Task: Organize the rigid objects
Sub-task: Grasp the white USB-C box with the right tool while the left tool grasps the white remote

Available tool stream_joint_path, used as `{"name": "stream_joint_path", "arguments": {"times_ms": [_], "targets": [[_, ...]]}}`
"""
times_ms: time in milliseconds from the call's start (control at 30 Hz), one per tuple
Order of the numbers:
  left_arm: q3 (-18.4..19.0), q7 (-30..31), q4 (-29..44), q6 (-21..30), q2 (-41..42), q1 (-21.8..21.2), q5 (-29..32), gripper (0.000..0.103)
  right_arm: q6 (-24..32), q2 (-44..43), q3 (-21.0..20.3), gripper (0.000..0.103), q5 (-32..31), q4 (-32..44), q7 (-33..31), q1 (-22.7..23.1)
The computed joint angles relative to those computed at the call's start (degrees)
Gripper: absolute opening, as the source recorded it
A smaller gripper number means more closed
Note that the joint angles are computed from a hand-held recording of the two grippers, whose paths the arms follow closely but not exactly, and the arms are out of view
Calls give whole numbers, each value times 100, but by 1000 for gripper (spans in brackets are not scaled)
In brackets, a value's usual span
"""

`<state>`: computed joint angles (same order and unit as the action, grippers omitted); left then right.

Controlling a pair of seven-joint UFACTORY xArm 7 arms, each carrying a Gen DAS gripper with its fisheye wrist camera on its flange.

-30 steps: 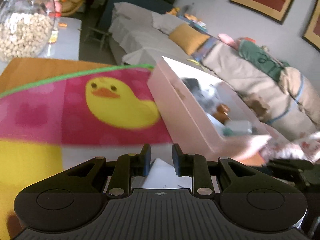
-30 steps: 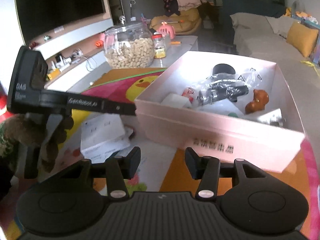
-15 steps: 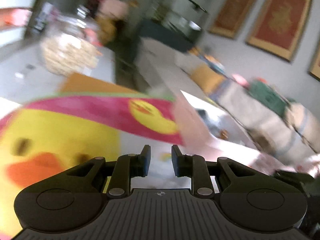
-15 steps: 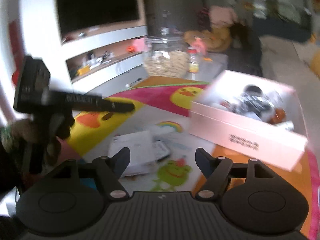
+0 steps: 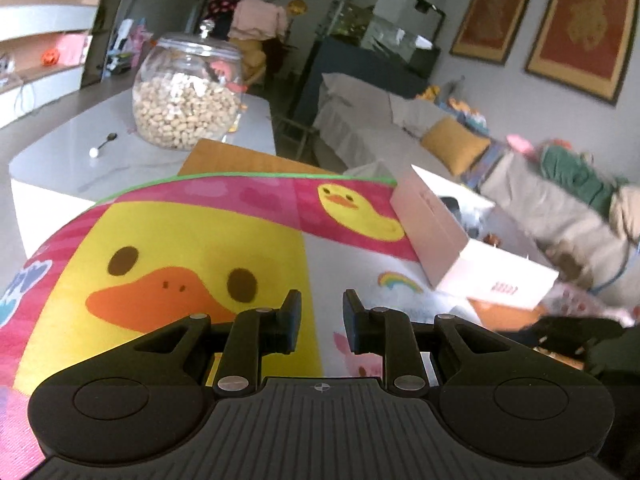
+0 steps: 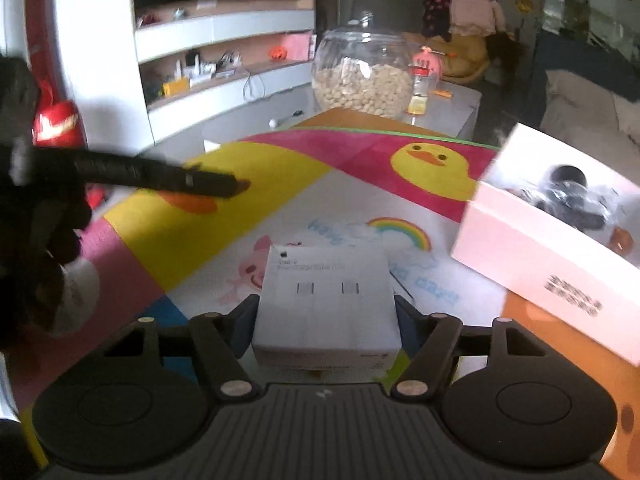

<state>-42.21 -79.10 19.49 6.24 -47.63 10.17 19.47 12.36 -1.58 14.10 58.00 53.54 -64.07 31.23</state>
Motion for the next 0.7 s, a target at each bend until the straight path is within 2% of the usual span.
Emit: {"name": "stream_joint_path", "arguments": {"times_ms": [67, 167, 300, 500, 600, 700], "targets": [[-22, 44, 48, -97, 125, -12, 23, 25, 30, -251, -107, 69, 486, -159, -286, -45], [-131, 119, 178, -195, 296, 33, 48, 25, -456, -523, -224, 69, 523, -476, -106, -58], [-273, 381, 466, -272, 721, 71, 124, 25, -1304, -795, -294, 69, -79, -1029, 744, -174], [-597, 786, 1039, -65, 1426, 188, 421, 25, -1158, -864, -294, 70, -1179, -1424, 2123, -723], [-705, 871, 1335, 201, 1769, 238, 618, 26, -1258, -814, -884, 74, -655, -1420, 1670, -65], [-887, 942, 1649, 564, 1991, 322, 1043, 27, -1317, -882, -1188, 77, -616, -1513, 1559, 300]]}}
